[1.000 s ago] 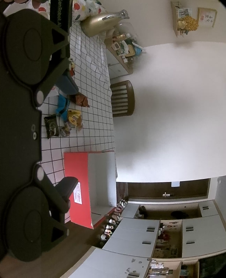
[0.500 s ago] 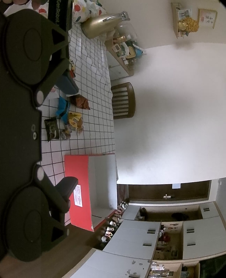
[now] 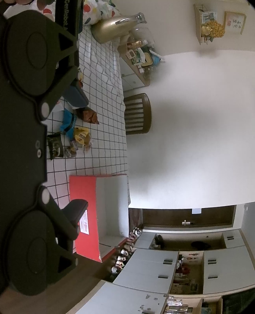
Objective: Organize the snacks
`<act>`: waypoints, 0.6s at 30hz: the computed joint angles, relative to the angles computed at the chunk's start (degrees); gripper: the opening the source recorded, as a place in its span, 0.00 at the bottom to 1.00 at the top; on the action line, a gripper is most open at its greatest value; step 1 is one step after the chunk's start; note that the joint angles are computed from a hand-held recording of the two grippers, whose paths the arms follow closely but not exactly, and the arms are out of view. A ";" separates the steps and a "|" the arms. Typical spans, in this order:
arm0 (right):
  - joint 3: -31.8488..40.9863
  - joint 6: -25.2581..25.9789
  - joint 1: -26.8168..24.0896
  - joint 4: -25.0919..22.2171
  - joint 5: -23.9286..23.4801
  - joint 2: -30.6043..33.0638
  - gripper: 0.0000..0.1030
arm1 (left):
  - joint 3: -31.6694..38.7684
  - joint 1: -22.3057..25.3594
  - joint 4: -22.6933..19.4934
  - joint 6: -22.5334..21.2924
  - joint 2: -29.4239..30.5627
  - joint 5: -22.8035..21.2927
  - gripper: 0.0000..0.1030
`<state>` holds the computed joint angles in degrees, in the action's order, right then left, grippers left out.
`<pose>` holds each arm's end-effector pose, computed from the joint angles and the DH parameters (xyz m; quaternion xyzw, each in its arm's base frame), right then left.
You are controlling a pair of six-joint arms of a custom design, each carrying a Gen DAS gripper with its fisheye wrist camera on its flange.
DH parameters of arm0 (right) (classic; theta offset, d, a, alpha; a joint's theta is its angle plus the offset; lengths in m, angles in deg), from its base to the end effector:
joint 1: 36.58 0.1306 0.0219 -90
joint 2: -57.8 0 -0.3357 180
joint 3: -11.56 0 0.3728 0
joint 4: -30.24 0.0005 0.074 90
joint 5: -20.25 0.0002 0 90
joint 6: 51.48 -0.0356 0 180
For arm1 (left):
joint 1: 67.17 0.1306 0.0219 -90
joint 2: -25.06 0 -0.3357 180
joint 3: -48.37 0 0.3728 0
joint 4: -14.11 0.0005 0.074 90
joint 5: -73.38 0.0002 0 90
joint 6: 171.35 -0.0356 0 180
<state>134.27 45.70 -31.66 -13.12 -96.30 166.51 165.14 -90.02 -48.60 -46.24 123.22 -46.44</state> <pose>0.5800 0.0654 0.4867 -0.2038 0.8233 0.1885 0.4952 0.4656 -0.1775 0.5087 -0.1948 0.8740 0.0247 0.4444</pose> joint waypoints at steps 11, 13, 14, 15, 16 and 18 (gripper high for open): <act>0.54 0.26 0.20 0.08 0.01 0.36 0.97 | 0.32 0.53 0.57 -0.88 0.37 0.29 1.00; 0.45 0.22 0.20 0.15 -0.01 0.33 0.97 | 0.32 0.55 0.57 -0.80 0.39 0.39 1.00; 0.48 0.27 0.21 0.10 -0.05 0.37 0.97 | 0.27 0.49 0.60 -0.80 0.37 0.39 1.00; 0.99 0.35 0.37 -0.23 0.05 0.64 0.97 | 0.29 0.70 0.62 -0.84 0.42 0.63 1.00; 1.46 0.51 0.42 -0.63 -0.12 0.94 0.97 | 0.42 0.93 0.57 -0.83 0.55 0.75 1.00; 2.62 0.95 0.66 -1.38 -0.44 1.71 0.97 | 0.60 1.65 0.73 -0.85 0.82 1.56 1.00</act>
<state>136.89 46.66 -31.00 -14.50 -96.73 168.22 165.74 -88.38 -47.87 -47.09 124.04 -44.88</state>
